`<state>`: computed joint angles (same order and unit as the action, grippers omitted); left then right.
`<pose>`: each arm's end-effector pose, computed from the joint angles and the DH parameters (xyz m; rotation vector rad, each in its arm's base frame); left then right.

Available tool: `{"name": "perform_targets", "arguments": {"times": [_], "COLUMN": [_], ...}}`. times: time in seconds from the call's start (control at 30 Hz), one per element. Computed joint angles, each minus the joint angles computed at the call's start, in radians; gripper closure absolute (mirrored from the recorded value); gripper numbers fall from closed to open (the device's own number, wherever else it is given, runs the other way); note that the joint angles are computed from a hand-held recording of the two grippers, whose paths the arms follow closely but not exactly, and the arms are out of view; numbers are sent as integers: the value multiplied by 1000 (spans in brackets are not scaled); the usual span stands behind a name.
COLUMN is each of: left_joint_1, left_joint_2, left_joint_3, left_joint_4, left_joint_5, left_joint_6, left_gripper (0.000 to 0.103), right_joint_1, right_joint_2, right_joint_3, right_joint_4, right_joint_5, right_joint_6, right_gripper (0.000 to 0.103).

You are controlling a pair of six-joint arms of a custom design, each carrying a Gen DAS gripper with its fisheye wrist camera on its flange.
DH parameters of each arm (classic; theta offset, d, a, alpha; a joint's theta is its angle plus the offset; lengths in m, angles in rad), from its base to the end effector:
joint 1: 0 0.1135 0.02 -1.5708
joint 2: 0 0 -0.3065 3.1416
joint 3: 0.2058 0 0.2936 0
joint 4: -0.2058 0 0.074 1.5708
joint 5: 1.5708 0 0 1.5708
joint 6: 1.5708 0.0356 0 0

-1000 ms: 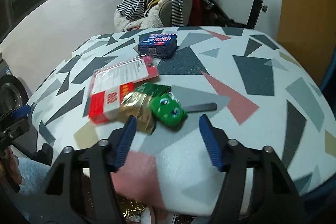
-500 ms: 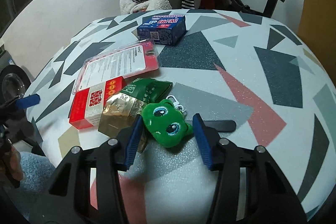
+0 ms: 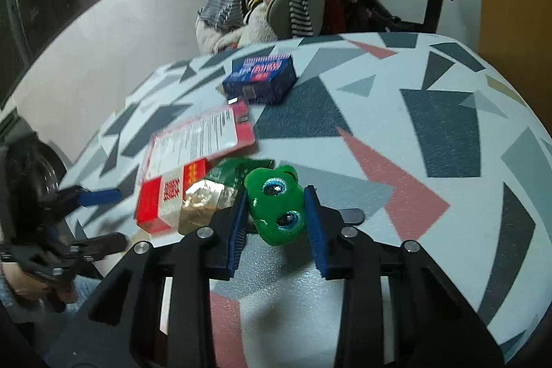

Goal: Collect trash
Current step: 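Grasp the green frog keychain with the right gripper while the left grasps the red cigarette box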

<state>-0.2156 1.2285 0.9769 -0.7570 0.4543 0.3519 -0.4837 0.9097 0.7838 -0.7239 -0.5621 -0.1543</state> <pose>0.2574 -0.0724 0.2991 0.8616 2.3573 -0.5283 0.1799 -0.0731 0.3006 0.1286 2.2807 0.3540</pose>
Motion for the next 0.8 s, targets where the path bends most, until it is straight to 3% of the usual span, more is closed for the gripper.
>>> {"name": "perform_targets", "arguments": {"times": [0.07,0.13,0.43,0.8], "left_joint_1": [5,25,18,-77], "left_joint_2": [49,101,180,247], "left_joint_3": [27,56,118,180], "left_joint_4": [-18,-32,-40,-22], "left_joint_5": [2,11,34,-51], "left_joint_6": [9,-2,32,83], "left_gripper": [30,32,32,31], "right_joint_1": [-26,-55,-104,-118], "right_joint_2": [-9,-18,-19,-32], "right_joint_3": [4,8,12,4], "right_joint_4": [-11,-24,-50,-62], "right_joint_5": [-23,-48,-80,-90], "right_joint_6": [-4,-9,-19,-24], "right_gripper": [68,68,68,68]}}
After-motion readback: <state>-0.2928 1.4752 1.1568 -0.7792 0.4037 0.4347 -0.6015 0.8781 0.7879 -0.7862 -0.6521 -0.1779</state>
